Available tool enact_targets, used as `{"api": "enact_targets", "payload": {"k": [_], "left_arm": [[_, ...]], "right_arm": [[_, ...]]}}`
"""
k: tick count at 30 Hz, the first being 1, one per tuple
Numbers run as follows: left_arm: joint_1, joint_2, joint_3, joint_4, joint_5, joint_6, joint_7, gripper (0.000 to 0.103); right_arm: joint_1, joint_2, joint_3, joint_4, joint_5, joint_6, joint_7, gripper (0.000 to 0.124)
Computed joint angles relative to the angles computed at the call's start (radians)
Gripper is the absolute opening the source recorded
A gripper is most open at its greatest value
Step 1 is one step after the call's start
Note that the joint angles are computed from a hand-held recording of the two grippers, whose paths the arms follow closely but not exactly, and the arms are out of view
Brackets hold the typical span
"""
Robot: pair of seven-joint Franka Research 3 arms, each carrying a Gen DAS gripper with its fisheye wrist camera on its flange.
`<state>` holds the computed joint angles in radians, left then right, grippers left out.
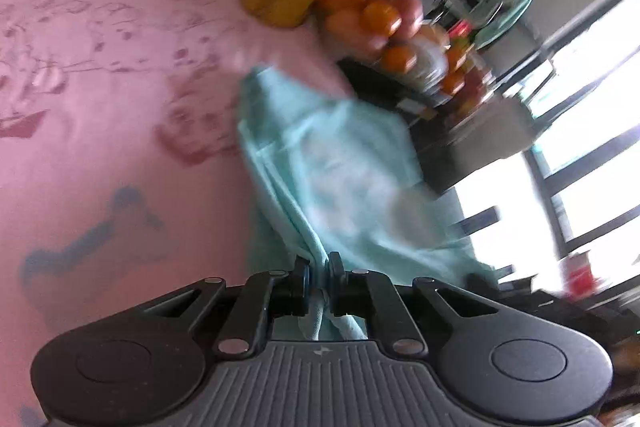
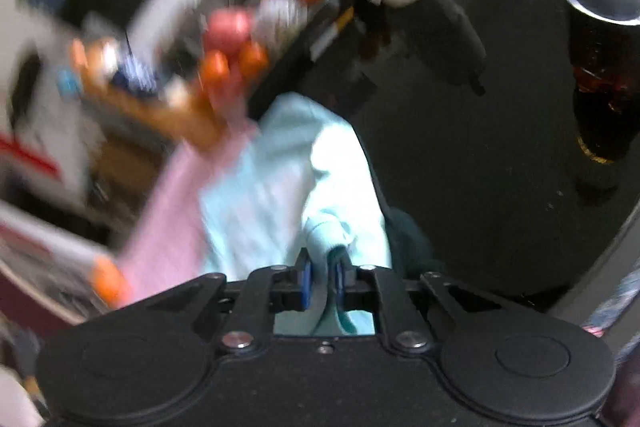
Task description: Fold clothes
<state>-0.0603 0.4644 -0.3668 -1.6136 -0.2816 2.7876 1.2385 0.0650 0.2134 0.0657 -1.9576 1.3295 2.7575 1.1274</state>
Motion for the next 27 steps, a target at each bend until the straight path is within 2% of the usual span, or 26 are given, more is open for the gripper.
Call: {"api": "enact_targets", "payload": {"k": [1,3,5,8,12,13,14,15,16,18,20,21,22,23,25,26,27], "left_arm": [[0.007,0.011,-0.016,0.027,-0.020,-0.004,0.002,0.007],[-0.002,0.039,-0.026,0.087,-0.030,-0.017,-0.003,0.006],[-0.020,0.068,-0.028,0.146,-0.027,-0.029,-0.011,0.006],[-0.055,0.090,0.000,0.184,0.010,-0.057,-0.046,0.007],[-0.094,0.040,0.075,0.100,0.100,-0.091,-0.137,0.008],[-0.097,0.029,0.089,0.077,0.119,-0.100,-0.160,0.017],[-0.094,0.021,0.096,0.057,0.131,-0.113,-0.177,0.023],[-0.091,0.013,0.103,0.038,0.143,-0.126,-0.194,0.028],[-0.082,0.003,0.101,0.013,0.142,-0.128,-0.200,0.028],[-0.043,-0.031,0.073,-0.059,0.110,-0.097,-0.165,0.030],[-0.021,-0.071,0.062,-0.126,0.096,-0.066,-0.129,0.031],[-0.013,-0.089,0.060,-0.153,0.088,-0.052,-0.117,0.033],[-0.004,-0.106,0.056,-0.176,0.073,-0.040,-0.107,0.033],[0.005,-0.124,0.052,-0.200,0.057,-0.028,-0.096,0.033],[0.010,-0.164,0.059,-0.245,0.040,-0.010,-0.095,0.033],[0.004,-0.187,0.073,-0.268,0.048,-0.006,-0.110,0.034],[-0.011,-0.207,0.096,-0.286,0.079,-0.011,-0.138,0.034]], "right_arm": [[-0.010,0.007,0.003,0.009,0.060,0.003,-0.012,0.011],[-0.015,0.025,-0.003,0.023,0.079,0.006,0.041,0.012],[-0.011,0.037,-0.009,0.029,0.044,0.027,0.102,0.013],[0.001,0.038,-0.010,0.025,-0.039,0.085,0.153,0.013],[0.000,0.038,-0.011,0.018,-0.164,0.082,0.222,0.020],[0.002,0.036,-0.011,0.014,-0.193,0.087,0.234,0.022],[0.005,0.034,-0.011,0.012,-0.225,0.095,0.244,0.022],[0.008,0.032,-0.011,0.009,-0.257,0.104,0.254,0.028],[0.016,0.028,-0.014,0.003,-0.299,0.121,0.270,0.036],[0.040,-0.001,-0.013,-0.037,-0.378,0.206,0.278,0.037],[0.045,-0.037,0.018,-0.081,-0.383,0.308,0.210,0.039],[0.033,-0.050,0.055,-0.092,-0.338,0.364,0.125,0.039],[0.003,-0.057,0.108,-0.083,-0.245,0.378,-0.010,0.040],[-0.020,-0.058,0.145,-0.062,-0.147,0.337,-0.152,0.040],[-0.024,-0.062,0.163,-0.035,-0.040,0.240,-0.345,0.039],[-0.020,-0.064,0.161,-0.026,-0.019,0.188,-0.411,0.039],[-0.006,-0.056,0.149,-0.015,-0.068,0.126,-0.414,0.039]]}}
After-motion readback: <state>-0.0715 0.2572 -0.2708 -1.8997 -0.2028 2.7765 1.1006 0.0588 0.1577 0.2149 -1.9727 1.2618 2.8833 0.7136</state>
